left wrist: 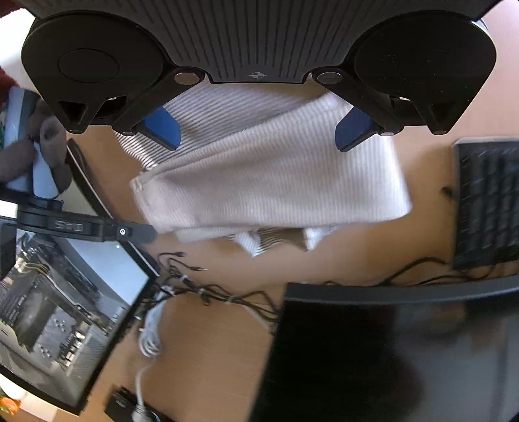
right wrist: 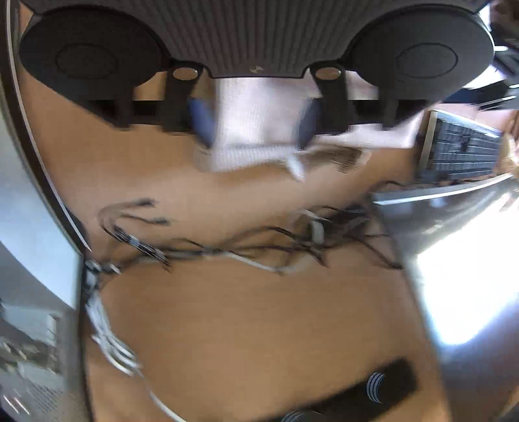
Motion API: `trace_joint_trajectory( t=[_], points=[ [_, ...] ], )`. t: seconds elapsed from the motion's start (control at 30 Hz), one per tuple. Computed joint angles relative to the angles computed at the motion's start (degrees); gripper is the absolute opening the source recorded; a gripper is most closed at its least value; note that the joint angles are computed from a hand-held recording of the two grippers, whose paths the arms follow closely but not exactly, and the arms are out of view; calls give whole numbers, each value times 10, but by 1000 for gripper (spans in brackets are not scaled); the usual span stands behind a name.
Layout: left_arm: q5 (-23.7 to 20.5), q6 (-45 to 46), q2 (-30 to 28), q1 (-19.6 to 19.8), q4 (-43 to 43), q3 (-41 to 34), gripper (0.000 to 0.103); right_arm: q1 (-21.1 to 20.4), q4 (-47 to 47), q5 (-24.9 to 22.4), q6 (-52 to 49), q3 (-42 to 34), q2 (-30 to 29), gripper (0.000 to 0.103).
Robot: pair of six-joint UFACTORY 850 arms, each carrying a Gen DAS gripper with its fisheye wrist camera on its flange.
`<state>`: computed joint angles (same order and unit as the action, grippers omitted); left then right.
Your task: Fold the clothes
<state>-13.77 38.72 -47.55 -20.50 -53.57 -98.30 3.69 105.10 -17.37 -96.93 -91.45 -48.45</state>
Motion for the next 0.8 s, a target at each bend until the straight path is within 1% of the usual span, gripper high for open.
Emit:
trace_joint_trajectory(
  t=[0.03, 0.1, 0.13, 0.2, 0.23, 0.27, 0.3, 0.33, 0.4, 0.47, 0.5, 0.53, 0.57, 0.67, 0.73, 0.8],
  points=[
    [-7, 7, -12, 0, -5, -15, 103, 1, -3, -12, 4, -3, -3, 67],
    [-19, -22, -35, 1, 23, -44, 103, 4, -8, -35, 12, -10, -10, 67],
    [-23, -33, -43, 3, 31, -52, 103, 4, -24, -44, 31, -16, -16, 67],
    [-30, -55, -59, 6, 46, -68, 103, 2, -80, -39, 110, -40, -46, 67],
    [-34, -67, -68, 8, 55, -77, 103, 1, -81, -40, 121, -47, -59, 67],
    [-38, -75, -76, 9, 61, -85, 103, -4, -63, -55, 108, -46, -65, 68],
    [-36, -60, -77, 10, 44, -83, 103, -7, -40, -66, 85, -41, -65, 68],
    [-32, -34, -75, 11, 18, -79, 103, -10, -36, -76, 86, -41, -66, 68],
    [-25, 18, -73, 13, -40, -69, 103, -16, -38, -98, 99, -42, -70, 75],
    [-21, 70, -69, 16, -109, -59, 103, -23, -49, -139, 132, -53, -79, 96],
    [-20, 97, -68, 17, -145, -54, 103, -24, -62, -154, 159, -60, -84, 101],
    [-19, 124, -66, 19, -180, -50, 103, -25, -71, -164, 182, -67, -87, 103],
    [-21, 145, -66, 20, -207, -47, 103, -23, -76, -153, 198, -68, -84, 103],
    [-35, 177, -65, 26, -247, -44, 103, -14, -97, -126, 241, -73, -82, 103],
    [-38, 166, -67, 26, -239, -47, 103, -14, -133, -125, 280, -90, -90, 103],
    [-31, 146, -68, 24, -216, -51, 103, -13, -168, -128, 319, -108, -99, 103]
  ],
)
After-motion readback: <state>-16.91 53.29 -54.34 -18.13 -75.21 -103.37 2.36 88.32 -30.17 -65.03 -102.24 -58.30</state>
